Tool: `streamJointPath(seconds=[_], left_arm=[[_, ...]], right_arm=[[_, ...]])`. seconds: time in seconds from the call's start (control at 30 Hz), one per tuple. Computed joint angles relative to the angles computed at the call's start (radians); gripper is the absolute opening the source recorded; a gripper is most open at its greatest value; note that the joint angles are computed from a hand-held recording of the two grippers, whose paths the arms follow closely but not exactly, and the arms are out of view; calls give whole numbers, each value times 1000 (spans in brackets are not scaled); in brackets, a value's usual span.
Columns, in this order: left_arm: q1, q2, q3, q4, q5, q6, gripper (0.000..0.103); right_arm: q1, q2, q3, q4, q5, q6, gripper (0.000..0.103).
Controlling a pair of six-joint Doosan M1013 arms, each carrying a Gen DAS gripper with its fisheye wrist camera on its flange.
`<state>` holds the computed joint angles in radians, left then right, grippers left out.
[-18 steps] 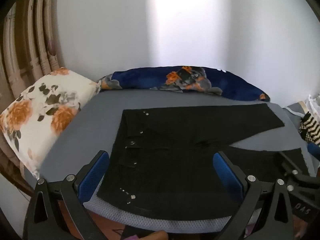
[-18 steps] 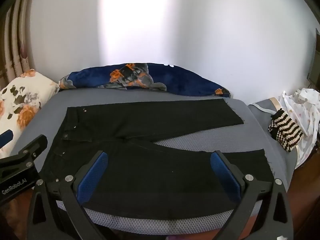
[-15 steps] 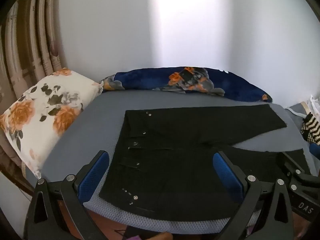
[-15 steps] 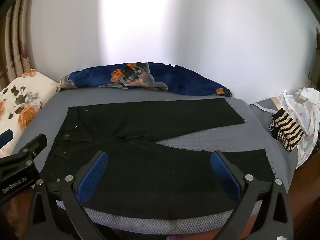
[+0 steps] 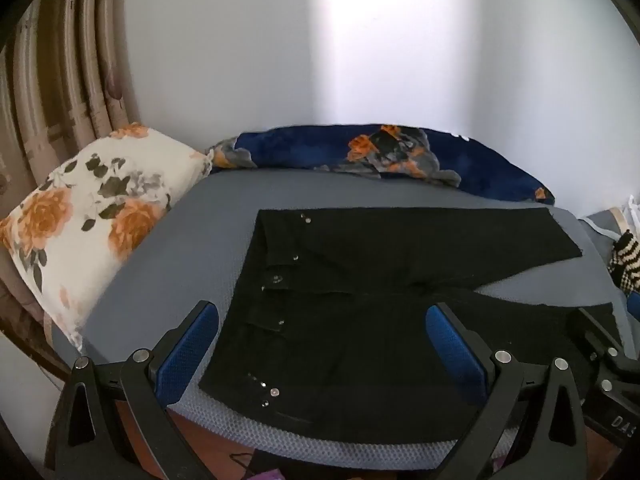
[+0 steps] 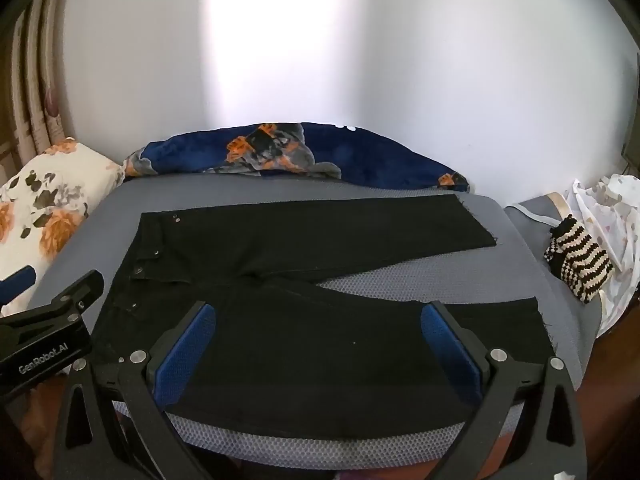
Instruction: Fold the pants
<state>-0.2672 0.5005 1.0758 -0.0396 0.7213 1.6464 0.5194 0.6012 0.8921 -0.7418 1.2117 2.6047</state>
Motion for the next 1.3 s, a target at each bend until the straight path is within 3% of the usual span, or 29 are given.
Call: streamJointPath(seconds=[0.2,0.33,0.43,0.53,0.67,0.83,0.93,1.0,1.13,1.3], left_arm=[[6,22,-36,-10,44,6,103],[15,28,-46,-34,45,39,103],[20,35,-85,-66,100,100,103],[17,9,-99,-38,93,140,103],[39,-10,-192,-177,165,242,103],[72,-15,-315,-375,247,316,103],[99,35,-462,-506,424,293,103],[101,58,-524,-553,457,281,103],[65,49,-489,-375,344,190,103],[49,89,-432,-227,328,61,103]], right_arm=[[4,11,-10,-27,0,-7,102],[4,6,-4,-6,-48,-31,102],[-8,-54,52,65,-174,-13,102],[4,-110,79,7,-229,29,102],[31,-177,74,-145,-241,77,102],[64,-227,36,-312,-201,104,103],[85,-252,39,-414,-200,174,103],[87,-259,37,-441,-210,201,103],[69,-257,54,-344,-243,158,103],[31,-200,54,-97,-194,-11,103]])
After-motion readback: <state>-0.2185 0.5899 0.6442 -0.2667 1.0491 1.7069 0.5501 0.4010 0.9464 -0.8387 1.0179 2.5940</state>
